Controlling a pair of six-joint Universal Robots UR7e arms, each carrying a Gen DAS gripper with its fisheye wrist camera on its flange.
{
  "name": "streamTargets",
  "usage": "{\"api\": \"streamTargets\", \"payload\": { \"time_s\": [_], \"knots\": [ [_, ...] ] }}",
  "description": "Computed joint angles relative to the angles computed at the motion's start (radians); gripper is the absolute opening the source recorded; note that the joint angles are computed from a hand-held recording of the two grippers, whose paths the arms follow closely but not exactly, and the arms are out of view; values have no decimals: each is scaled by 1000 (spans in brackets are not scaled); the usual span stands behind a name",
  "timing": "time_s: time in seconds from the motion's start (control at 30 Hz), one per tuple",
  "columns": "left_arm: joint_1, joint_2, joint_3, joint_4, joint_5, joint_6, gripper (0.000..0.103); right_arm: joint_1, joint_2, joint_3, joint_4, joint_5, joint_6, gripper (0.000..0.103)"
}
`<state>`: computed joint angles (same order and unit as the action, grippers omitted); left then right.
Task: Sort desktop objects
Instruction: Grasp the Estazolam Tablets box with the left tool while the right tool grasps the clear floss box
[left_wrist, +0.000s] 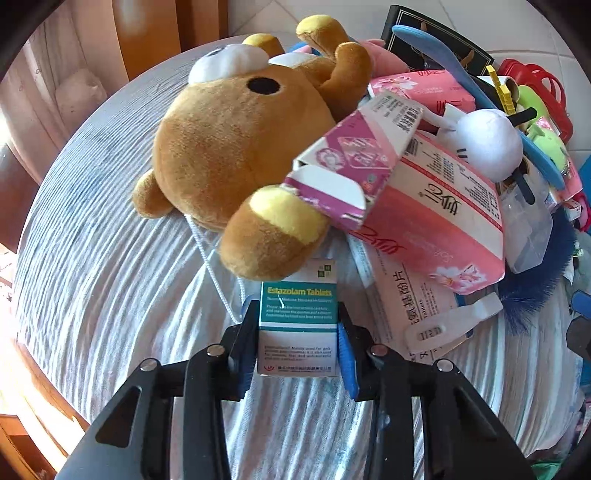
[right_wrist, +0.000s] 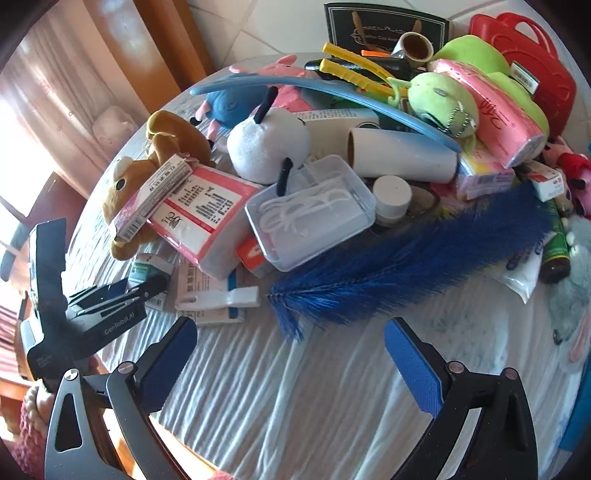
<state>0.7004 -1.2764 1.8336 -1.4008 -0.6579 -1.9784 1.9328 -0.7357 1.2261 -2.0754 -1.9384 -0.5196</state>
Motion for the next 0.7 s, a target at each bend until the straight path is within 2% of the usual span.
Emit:
{"api": "streamTargets", "payload": {
  "time_s": [0.1,0.2,0.37,0.5,0.7],
  "knots": [
    [-24,-21,9,18,-15,-13,36,5,15,-6,-22,-10,-8,103],
    [-56,-10,-13,-9,-9,46,36,6,31,-32,-48,-16,-5,103],
    [-78,61,-125,-7,71,178,36,3,48,-87,-40,-6,17,103],
    [-42,88,-197,10,126,235,36,5,65,-130,4,31,69,102],
    [38,110,-261,8,143,303,36,14,127,-194,24,-3,157,102]
  ]
}}
